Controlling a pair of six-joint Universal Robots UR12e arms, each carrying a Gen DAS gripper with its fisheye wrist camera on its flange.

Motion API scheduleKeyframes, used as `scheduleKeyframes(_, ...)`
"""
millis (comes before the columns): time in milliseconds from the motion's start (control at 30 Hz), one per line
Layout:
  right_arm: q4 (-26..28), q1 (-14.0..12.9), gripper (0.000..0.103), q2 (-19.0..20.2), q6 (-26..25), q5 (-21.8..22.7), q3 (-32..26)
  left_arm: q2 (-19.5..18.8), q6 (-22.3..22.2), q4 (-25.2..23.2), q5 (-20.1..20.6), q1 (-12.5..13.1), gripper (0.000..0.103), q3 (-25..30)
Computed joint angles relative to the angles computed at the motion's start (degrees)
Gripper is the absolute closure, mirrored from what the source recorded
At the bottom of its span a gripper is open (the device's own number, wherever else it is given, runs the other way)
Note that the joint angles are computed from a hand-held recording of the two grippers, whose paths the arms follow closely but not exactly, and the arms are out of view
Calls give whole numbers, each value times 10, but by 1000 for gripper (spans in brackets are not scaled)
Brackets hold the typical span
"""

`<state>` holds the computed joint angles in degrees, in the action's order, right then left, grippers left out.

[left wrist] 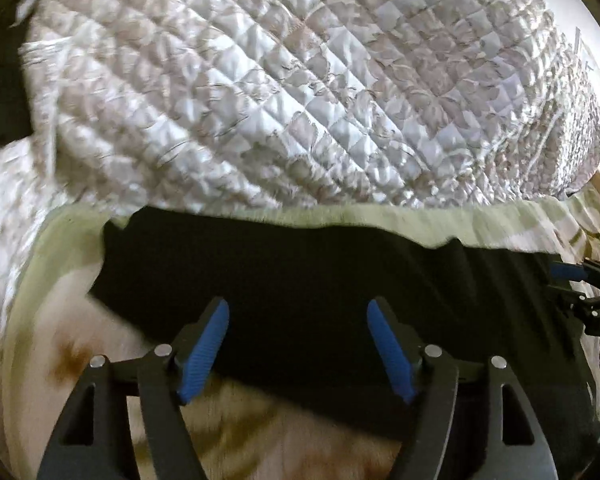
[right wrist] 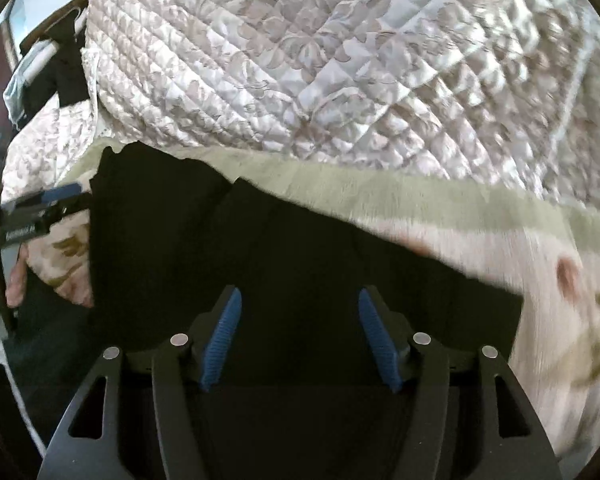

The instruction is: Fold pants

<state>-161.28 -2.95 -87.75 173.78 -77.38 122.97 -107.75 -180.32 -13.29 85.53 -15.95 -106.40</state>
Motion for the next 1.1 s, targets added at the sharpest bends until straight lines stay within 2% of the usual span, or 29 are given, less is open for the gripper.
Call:
scheduleKeyframes(100,14,-9,37,28,-33,11,-26,-28,5,-9,3,0,25,30)
scheduleKeyframes(200,19,-16,36,50,-52,18,-44,-51,9,-27,15,-1,25,54)
scheduleKeyframes(333,51,-21,36,79,-75,20,-69,-72,3,-47,29,-2,25,70)
scheduleKeyframes(400,60,-19,36,88,-86,16,-74,-79,4,-39,38,-4,25,69)
scheduleKeyframes(467,48,-15,36,91,-96,9,-72,-81,17,-26,57,-11,29,66)
scheduleKeyframes(500,47,-14,37,92,-97,5,-72,-81,24,-24,61,-14,44,66)
scheduleKeyframes(533,43,-11,52,92,-98,1,-71,-80,33,-22,56,-16,63,65)
scheduleKeyframes(567,40,-10,79,92,-100,1,-70,-80,42,-21,63,-20,70,64)
scheduleKeyframes(600,37,-9,91,91,-105,7,-69,-80,55,-19,70,-25,94,63)
scheduleKeyframes(633,43,-6,95,88,-107,10,-69,-79,63,-20,67,-27,99,62)
scheduleKeyframes(667,41,1,95,86,-112,-10,-68,-78,60,-19,75,-30,99,61)
scheduleKeyframes(733,37,8,95,81,-116,-22,-65,-67,40,-15,63,-27,99,52)
scheduleKeyframes(867,19,9,96,50,-96,-10,-46,-23,8,23,57,-22,99,8)
scheduleKeyframes(1000,8,13,96,-2,-82,8,-16,37,-13,60,44,-12,99,-50)
scheduleKeyframes(1100,-5,22,96,-55,-69,21,18,83,-36,82,24,-3,99,-97)
